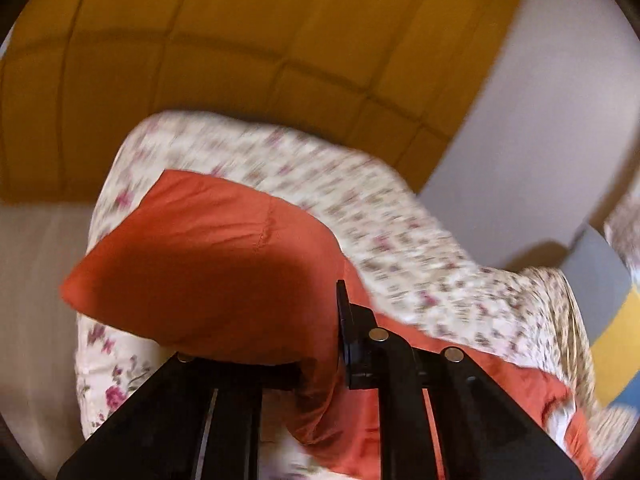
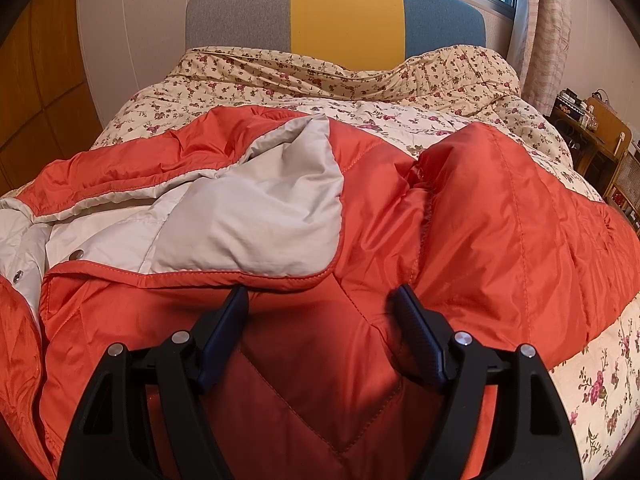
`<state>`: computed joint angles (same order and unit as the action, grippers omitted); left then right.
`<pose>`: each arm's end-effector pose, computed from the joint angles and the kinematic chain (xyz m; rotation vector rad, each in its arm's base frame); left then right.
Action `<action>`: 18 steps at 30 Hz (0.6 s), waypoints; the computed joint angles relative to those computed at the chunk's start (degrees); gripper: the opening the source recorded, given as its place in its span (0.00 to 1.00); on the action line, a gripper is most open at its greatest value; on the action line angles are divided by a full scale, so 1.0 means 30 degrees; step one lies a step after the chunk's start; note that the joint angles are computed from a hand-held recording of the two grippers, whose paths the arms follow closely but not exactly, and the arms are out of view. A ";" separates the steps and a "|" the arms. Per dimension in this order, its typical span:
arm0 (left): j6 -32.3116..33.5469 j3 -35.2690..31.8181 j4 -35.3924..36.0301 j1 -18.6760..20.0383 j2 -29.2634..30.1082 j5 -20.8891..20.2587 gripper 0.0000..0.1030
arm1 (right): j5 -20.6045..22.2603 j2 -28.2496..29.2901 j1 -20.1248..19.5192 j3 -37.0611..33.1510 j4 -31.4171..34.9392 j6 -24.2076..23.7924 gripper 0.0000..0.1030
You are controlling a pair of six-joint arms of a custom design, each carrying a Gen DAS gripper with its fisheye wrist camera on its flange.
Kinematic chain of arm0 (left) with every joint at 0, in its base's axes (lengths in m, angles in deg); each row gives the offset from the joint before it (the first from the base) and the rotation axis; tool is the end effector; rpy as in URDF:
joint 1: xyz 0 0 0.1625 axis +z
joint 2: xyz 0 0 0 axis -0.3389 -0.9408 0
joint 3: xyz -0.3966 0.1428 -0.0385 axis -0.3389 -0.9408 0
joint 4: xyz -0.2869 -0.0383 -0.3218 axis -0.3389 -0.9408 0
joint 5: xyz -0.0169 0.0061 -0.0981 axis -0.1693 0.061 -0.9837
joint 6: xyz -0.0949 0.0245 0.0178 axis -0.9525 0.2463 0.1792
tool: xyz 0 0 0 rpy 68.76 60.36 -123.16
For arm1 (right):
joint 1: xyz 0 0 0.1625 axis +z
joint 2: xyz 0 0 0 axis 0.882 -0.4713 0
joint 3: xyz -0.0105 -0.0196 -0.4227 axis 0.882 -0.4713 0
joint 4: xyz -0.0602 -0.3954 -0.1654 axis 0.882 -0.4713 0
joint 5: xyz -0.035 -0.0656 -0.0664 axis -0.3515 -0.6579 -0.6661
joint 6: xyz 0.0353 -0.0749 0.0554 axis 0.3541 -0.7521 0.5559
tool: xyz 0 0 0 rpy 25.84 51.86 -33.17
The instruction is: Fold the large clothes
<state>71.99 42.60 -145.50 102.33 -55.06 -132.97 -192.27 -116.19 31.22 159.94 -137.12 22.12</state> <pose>0.1087 -0.7064 0.3099 -0.2844 1.9995 -1.5482 0.0869 -0.6314 0.0306 -0.2212 -2.0403 0.8794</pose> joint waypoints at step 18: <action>1.1722 0.2199 -0.1769 -0.4432 0.2666 -0.4524 0.14 | 0.0077 -0.0088 -0.0033 0.0137 -0.0099 -0.0005 0.73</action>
